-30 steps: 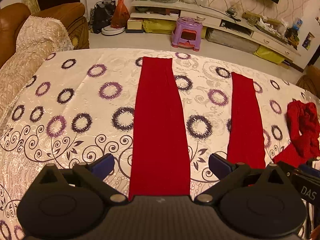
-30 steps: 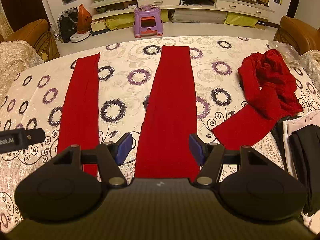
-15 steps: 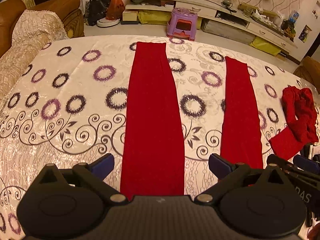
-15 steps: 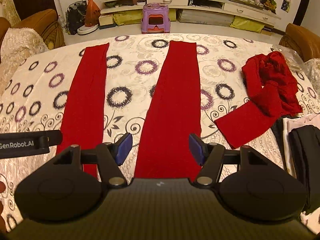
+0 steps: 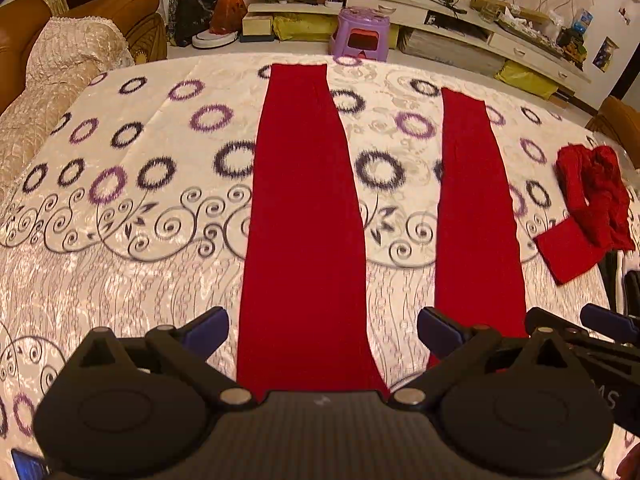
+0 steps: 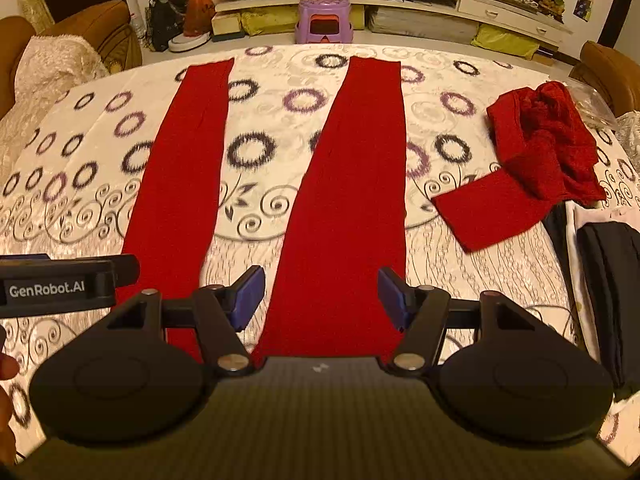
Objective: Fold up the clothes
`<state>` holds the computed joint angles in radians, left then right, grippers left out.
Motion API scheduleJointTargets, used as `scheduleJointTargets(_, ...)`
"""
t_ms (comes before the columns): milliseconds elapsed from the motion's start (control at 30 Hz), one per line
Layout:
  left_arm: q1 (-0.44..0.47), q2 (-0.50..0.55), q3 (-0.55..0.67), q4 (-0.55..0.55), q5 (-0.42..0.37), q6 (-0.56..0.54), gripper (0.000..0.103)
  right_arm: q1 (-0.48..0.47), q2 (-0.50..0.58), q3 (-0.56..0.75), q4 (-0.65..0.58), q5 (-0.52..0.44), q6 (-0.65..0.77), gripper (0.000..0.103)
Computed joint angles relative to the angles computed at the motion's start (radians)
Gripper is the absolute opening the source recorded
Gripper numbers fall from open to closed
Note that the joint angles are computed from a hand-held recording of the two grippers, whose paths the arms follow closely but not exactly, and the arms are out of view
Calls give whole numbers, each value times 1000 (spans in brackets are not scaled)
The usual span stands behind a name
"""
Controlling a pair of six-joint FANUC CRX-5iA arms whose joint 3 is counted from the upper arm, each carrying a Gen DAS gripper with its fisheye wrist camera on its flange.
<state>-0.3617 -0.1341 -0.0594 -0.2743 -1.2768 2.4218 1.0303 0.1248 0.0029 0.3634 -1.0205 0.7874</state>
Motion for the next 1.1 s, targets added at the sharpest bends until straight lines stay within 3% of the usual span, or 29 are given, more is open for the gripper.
scheduleJointTargets(267, -46, -45, -51, -3, -13, 59, 103, 46, -78, -96, 23, 0, -19, 70)
scheduleJointTargets(433, -127, -62, -53, -52, -45, 120, 103, 74, -132, -146, 17, 2, -30, 70)
scheduleJointTargets(733, -215, -112, -110, -39, -40, 220, 103, 145, -244, -255, 33, -10, -94, 70)
scheduleJointTargets(1100, -390, -116, -85, -109, -150, 360, 103, 259, -349, -352, 77, -79, -202, 70)
